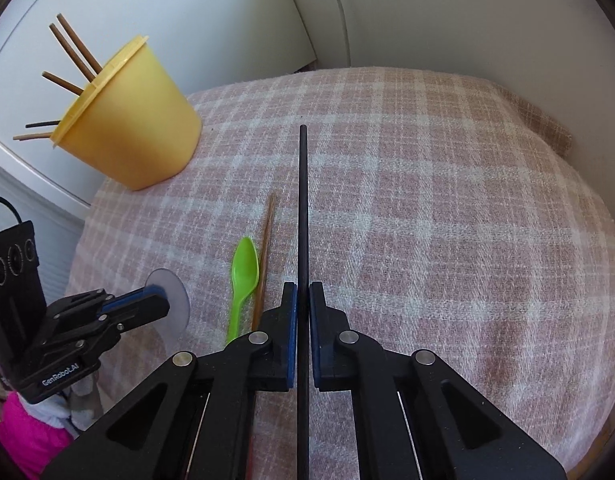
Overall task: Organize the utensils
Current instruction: 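Grasp the clear plastic spoon with the left tool while the right tool grasps the black chopstick, then lift the clear spoon and black chopstick and carry them over the yellow container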
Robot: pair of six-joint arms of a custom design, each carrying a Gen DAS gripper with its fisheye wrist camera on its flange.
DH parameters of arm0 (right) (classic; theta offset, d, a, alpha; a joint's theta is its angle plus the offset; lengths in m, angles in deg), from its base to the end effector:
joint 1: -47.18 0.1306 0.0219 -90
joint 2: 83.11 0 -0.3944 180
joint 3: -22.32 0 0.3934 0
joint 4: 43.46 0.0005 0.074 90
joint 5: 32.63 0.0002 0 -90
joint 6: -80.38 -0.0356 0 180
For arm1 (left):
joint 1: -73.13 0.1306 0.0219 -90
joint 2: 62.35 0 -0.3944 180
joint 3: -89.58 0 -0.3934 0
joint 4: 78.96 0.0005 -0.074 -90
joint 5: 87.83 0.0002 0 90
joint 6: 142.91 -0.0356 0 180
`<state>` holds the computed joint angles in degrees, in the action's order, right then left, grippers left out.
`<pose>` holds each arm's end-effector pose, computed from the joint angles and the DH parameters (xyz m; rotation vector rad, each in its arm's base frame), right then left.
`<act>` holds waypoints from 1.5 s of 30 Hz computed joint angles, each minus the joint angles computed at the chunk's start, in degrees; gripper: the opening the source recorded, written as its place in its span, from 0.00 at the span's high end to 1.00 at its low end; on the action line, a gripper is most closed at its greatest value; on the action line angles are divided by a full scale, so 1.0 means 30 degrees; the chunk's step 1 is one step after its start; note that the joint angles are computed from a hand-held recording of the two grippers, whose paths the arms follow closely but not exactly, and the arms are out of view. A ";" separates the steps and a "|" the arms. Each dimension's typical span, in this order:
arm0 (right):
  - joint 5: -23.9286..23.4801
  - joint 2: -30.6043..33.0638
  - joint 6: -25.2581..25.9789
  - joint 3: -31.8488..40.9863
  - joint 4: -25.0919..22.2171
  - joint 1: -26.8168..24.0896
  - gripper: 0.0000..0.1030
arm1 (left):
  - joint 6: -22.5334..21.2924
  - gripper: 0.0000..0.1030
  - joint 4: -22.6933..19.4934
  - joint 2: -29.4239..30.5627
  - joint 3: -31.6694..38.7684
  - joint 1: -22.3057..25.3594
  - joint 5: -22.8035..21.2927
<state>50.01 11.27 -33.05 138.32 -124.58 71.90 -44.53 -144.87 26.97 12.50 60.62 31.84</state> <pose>0.4280 0.2015 0.5745 -0.0769 2.6701 0.4539 0.4487 -0.1181 0.5343 0.3127 2.4644 -0.7975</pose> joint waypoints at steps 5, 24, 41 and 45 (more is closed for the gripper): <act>0.0484 -0.0824 -0.0003 -0.0126 0.0720 0.0055 0.96 | -0.0310 0.98 0.0233 -0.0607 0.0062 0.0685 0.0177; 0.2288 -0.1433 0.0624 0.0460 0.1555 0.1298 0.96 | -0.0127 0.64 -0.2785 0.0691 0.1918 0.1085 0.0029; 0.1911 -0.1412 0.0046 0.0265 0.1579 0.1046 0.96 | -0.0116 0.96 -0.0332 0.0831 0.0009 -0.0031 0.0245; 0.2145 -0.1460 -0.0021 0.0351 0.1576 0.1146 0.96 | -0.0083 0.98 0.0071 0.0335 -0.0138 -0.0026 0.0270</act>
<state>56.45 6.90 -33.12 139.37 -119.85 75.34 -44.78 -144.66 27.97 12.08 60.54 32.65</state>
